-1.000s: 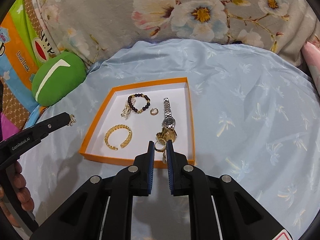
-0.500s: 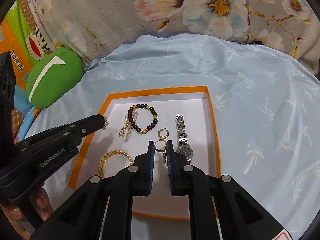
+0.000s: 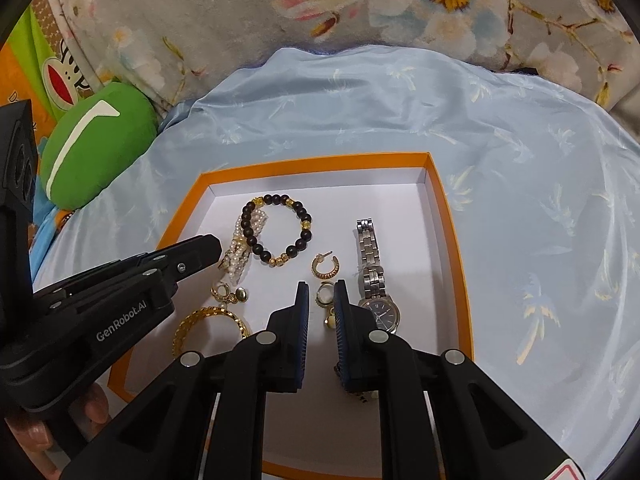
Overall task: Organize jewelry
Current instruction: 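Carry both pearl-drop earrings into the orange box and open both tools, then move the right tool to the silver ring and close on it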
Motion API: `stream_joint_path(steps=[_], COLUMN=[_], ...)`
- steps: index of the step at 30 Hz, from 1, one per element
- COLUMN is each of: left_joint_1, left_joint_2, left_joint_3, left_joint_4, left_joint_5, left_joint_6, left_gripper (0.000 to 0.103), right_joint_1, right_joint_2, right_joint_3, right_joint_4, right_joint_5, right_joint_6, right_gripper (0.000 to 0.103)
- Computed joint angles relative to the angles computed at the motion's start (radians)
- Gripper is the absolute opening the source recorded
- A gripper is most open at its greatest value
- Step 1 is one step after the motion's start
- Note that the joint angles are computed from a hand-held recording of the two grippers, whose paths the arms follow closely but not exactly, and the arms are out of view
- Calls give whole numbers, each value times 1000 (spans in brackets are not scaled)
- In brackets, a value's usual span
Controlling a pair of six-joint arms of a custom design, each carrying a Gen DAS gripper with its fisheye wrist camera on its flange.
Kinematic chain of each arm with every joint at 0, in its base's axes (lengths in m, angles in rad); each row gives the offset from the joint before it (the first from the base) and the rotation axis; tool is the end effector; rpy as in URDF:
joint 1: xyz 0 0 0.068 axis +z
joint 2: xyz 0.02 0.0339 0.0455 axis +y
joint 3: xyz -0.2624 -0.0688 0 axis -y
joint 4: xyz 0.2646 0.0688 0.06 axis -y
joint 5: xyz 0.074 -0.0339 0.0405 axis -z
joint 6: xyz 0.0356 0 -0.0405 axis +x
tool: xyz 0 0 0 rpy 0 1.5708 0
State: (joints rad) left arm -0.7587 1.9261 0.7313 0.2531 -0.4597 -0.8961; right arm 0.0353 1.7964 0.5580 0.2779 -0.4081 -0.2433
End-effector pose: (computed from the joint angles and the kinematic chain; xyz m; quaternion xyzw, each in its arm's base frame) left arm 0.2479 -0.2132 0.0498 -0.1339 0.9189 -0.0751 0.3634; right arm 0.2822 0.0241 0.0513 -0.1900 0.9165 0.1617 0.3127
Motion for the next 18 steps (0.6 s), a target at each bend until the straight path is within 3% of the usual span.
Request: stream_joint_path(steps=[6, 11, 13, 18], left_joint_1=[-8, -60, -101, -268], left_joint_2=[-38, -147, -205, -355], left_joint_3=[-27, -84, -115, -190], left_joint_4=[1, -40, -71, -234], left_joint_5=[-16, -66, -100, -210], left_joint_6=[-14, -52, -82, -238], left_gripper=[5, 5, 5, 21], right_joint_1=[-22, -83, -131, -296], right_joint_2=[-47, -189, -268, -469], right_joint_3=[-22, -97, -138, -256], right_joint_4=[-17, -75, -131, -335], right_joint_5=[-18, -64, -100, -194], right_joint_6=[-8, -57, -100, -324], right_gripper=[12, 12, 12, 12])
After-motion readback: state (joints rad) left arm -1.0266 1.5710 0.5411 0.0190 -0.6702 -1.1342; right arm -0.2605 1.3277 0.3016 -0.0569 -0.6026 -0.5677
